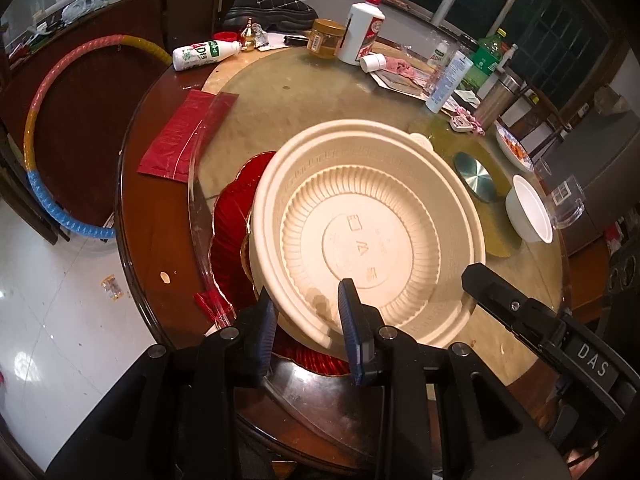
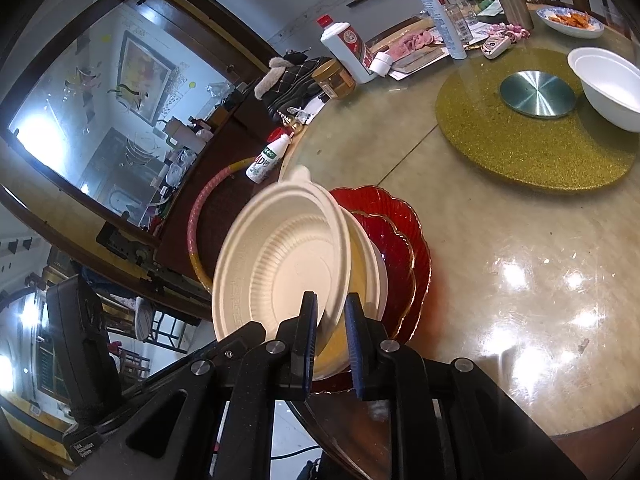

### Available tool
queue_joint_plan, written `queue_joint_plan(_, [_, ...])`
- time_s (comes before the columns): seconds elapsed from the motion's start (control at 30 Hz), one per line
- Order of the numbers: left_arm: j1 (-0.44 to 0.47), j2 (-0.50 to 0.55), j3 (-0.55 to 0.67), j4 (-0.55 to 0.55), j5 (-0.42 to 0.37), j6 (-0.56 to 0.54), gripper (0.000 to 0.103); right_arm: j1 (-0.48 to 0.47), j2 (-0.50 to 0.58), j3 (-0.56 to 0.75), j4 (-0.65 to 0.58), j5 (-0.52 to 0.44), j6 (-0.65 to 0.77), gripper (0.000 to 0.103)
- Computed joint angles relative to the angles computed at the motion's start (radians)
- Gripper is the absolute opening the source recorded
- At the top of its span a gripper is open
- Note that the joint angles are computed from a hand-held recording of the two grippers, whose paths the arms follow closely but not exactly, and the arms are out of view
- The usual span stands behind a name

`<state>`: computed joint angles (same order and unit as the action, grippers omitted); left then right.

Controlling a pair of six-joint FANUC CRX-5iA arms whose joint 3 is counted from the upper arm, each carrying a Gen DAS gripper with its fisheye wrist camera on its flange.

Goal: Organize plates and bowls
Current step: 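Open both tools and lift them off the stacked beige bowl, then move both tools to the large white bowl and close them on its rim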

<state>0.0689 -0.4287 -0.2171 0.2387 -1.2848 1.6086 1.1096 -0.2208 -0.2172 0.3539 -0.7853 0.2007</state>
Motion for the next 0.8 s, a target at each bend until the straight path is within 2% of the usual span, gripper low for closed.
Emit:
queue_joint_plan(0.07, [-0.006,-0.008,0.006,-0.034,0.014,0.033,0.035,0.008,0.004,-0.003,0.045,-0.022,-0.031,0.021])
queue_joint_plan(0.13, [0.004,-0.019,0.000,-0.036,0.031,0.047,0.053,0.009,-0.007,-0.021,0.079,-0.012,-0.062,0.044])
queue_joint_plan(0.2, [0.014,-0.029,-0.005,-0.039,0.047,0.065,0.057,0.006,-0.016,-0.036,0.104,0.000,-0.082,0.049])
queue_joint_plan(0.27, [0.019,-0.034,-0.004,-0.045,0.058,0.081,0.057,0.002,-0.024,-0.046,0.116,0.013,-0.092,0.051])
queue_joint_plan(0.37, [0.042,-0.059,-0.023,-0.020,0.094,0.124,0.060,-0.017,-0.047,-0.072,0.121,0.048,-0.111,0.058])
queue_joint_plan(0.43, [0.038,-0.092,-0.044,-0.024,0.155,0.175,0.074,-0.036,-0.081,-0.115,0.139,0.096,-0.158,0.069])
queue_joint_plan(0.53, [-0.053,-0.124,-0.037,-0.137,0.259,0.297,0.083,-0.075,-0.128,-0.164,0.137,0.135,-0.206,0.084])
queue_joint_plan(0.63, [-0.206,-0.096,0.009,-0.267,0.318,0.376,0.083,-0.119,-0.171,-0.196,0.085,0.139,-0.220,0.086])
queue_joint_plan(0.73, [-0.337,-0.038,0.043,-0.309,0.363,0.352,0.083,-0.171,-0.236,-0.255,0.082,0.127,-0.264,0.086])
queue_joint_plan(0.8, [-0.400,0.013,0.064,-0.290,0.385,0.308,0.083,-0.199,-0.279,-0.290,0.098,0.109,-0.293,0.086])
